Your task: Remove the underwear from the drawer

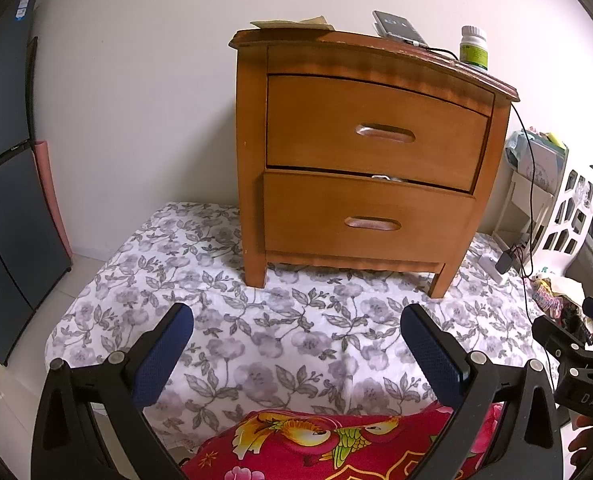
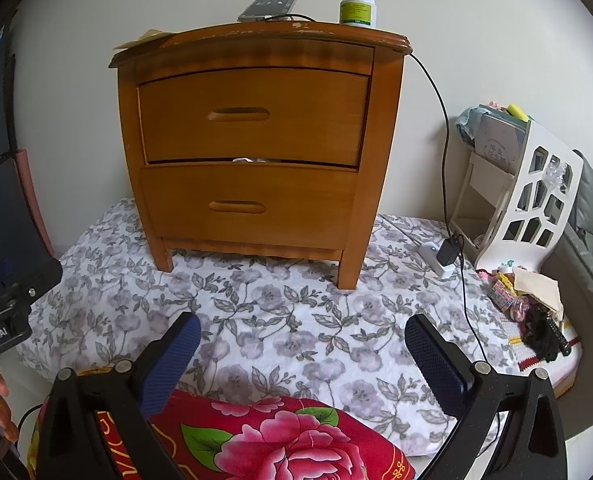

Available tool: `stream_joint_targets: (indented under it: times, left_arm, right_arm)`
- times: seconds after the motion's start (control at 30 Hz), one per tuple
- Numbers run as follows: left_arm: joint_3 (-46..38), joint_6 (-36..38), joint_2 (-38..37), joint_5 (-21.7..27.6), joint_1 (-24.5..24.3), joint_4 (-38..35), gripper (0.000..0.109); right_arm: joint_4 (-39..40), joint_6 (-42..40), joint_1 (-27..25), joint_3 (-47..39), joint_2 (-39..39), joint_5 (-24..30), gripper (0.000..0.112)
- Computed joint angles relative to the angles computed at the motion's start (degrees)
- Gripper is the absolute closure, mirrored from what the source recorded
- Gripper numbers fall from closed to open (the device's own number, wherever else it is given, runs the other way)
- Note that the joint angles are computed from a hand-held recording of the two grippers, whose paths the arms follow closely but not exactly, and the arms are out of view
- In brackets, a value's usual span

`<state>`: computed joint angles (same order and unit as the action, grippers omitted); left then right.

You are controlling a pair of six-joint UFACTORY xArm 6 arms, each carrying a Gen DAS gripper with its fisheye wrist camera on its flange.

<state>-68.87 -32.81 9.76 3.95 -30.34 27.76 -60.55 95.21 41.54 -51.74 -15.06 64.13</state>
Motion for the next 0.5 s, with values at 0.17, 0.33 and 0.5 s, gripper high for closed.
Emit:
stream_joint_targets:
  times: [0.17, 0.33, 0.5]
  left_arm:
    - [0.04, 1.47, 0.2, 0.21, -0.21, -1.46, 0.006]
    - [-0.11, 7.0, 0.88, -0.19, -0.84, -7.9, 0.006]
    - [-1.25, 13.38, 2.2, 0.18, -1.73, -15.01, 0.006]
  right_arm:
    - [0.21, -0.05, -0.02, 0.03, 0.01, -0.18, 0.009]
    - [0.23, -0.25, -0.18, 0.21, 0.15, -0.8, 0.009]
    - [0.61, -1.63, -1.36, 0.19, 0.2, -2.44, 0.009]
